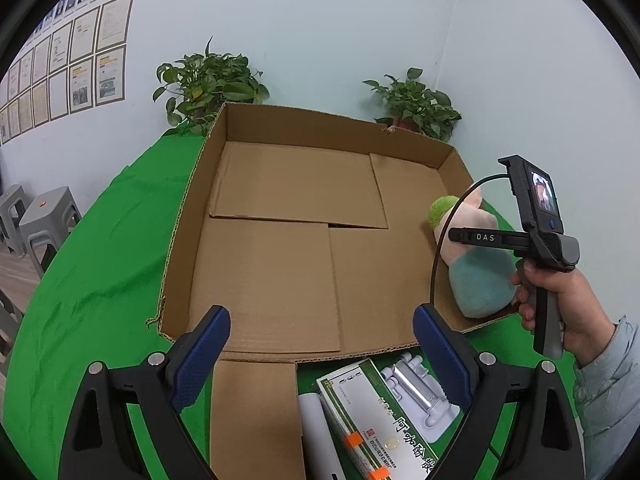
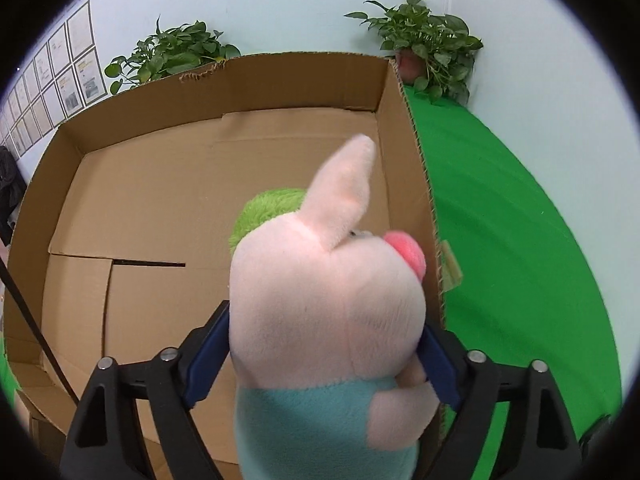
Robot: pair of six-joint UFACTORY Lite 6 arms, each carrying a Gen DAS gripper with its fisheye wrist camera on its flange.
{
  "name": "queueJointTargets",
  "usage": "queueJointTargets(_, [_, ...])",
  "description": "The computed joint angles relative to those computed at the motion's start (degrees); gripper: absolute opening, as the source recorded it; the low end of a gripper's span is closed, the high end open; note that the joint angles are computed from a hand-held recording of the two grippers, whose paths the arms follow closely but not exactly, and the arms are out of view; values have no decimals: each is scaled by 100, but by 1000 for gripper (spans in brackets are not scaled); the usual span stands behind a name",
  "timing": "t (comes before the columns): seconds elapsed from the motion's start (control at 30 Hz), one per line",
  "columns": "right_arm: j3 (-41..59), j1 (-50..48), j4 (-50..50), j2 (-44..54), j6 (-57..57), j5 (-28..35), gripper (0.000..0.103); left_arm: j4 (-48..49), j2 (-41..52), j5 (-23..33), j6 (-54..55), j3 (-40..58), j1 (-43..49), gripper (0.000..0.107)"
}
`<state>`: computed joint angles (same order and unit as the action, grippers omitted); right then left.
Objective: Organize objects
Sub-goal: 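Grasp the plush pig with the right tool and reposition it in the box, then withdraw both tools from the box toward the medicine box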
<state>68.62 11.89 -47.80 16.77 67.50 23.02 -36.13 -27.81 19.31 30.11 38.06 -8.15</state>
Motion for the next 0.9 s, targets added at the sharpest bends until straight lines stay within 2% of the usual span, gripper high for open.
queueJointTargets(0.1, [-178,4,-104,-123,7,-48,92,302,84,-127,-320,29,-110,93])
queueJointTargets(0.17, [-272,-11,-287,-264,112,46,101,623,183,-238,-628,68,-202,93])
queueJointTargets(0.2, [-412,32,-573,-422,379,81,102,733,230,-266,-744,91,-249,93])
queueJointTargets(0.33, [-1244,201,-1604,-1428,1326,227,102,1191,249,-383,-1226,86,-524,93])
queueJointTargets(0.43, [-2106,520,-2007,-2481,1850,324,102,1920,252,-491,-1959,95,-871,95])
queueJointTargets(0.67, [-3950,2000,-2224,-4461,2941,955,102,4487,145,-448,-4639,56,-1788,96])
queueJointTargets(0.83, [-4601,3238,-2548,-4806,4307,1434,102,5857,-215,-271,-6031,-274,-2249,96])
queueJointTargets(0.9, [-4743,3856,-2794,-4775,4997,1647,99,5982,-469,-256,-6211,-478,-2297,96])
